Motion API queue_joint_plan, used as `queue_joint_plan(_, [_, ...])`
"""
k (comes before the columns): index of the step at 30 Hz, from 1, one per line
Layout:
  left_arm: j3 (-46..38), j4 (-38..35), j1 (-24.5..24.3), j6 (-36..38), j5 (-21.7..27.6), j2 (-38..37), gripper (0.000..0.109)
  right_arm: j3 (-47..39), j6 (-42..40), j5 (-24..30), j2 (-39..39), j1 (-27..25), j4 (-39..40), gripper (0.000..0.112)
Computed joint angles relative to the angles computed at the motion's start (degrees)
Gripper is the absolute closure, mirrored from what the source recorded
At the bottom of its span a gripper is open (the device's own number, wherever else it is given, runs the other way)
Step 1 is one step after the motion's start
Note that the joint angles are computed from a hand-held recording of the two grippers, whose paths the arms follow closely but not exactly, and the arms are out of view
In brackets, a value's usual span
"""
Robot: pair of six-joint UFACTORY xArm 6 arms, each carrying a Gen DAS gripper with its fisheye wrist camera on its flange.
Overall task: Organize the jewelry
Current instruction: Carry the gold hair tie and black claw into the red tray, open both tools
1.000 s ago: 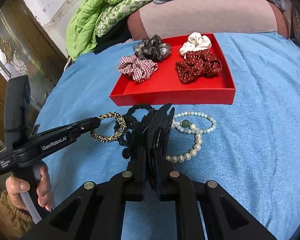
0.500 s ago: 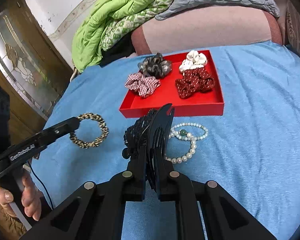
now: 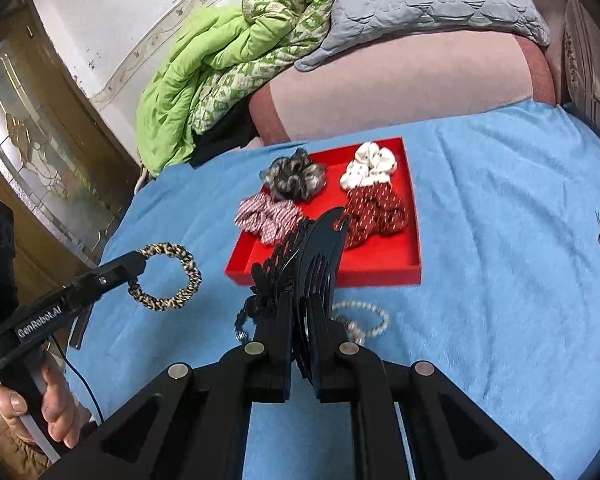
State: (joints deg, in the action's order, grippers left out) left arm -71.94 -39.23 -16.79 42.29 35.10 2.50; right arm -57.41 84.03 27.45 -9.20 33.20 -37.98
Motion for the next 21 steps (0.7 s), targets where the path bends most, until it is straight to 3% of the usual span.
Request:
queue_joint_plan(9, [-9.8,6.0,-1.9,-6.7,-0.2,10.4,0.096,-3.1,-8.2,-4.8,4.7,-5.5,7.4,0.104])
queue_joint_plan(21, [-21.2,10.8,-1.7,-13.9,1.9,23.1,0.096,-13.4,-26.4,-10.0,18.4,-10.5,26.6,0.104])
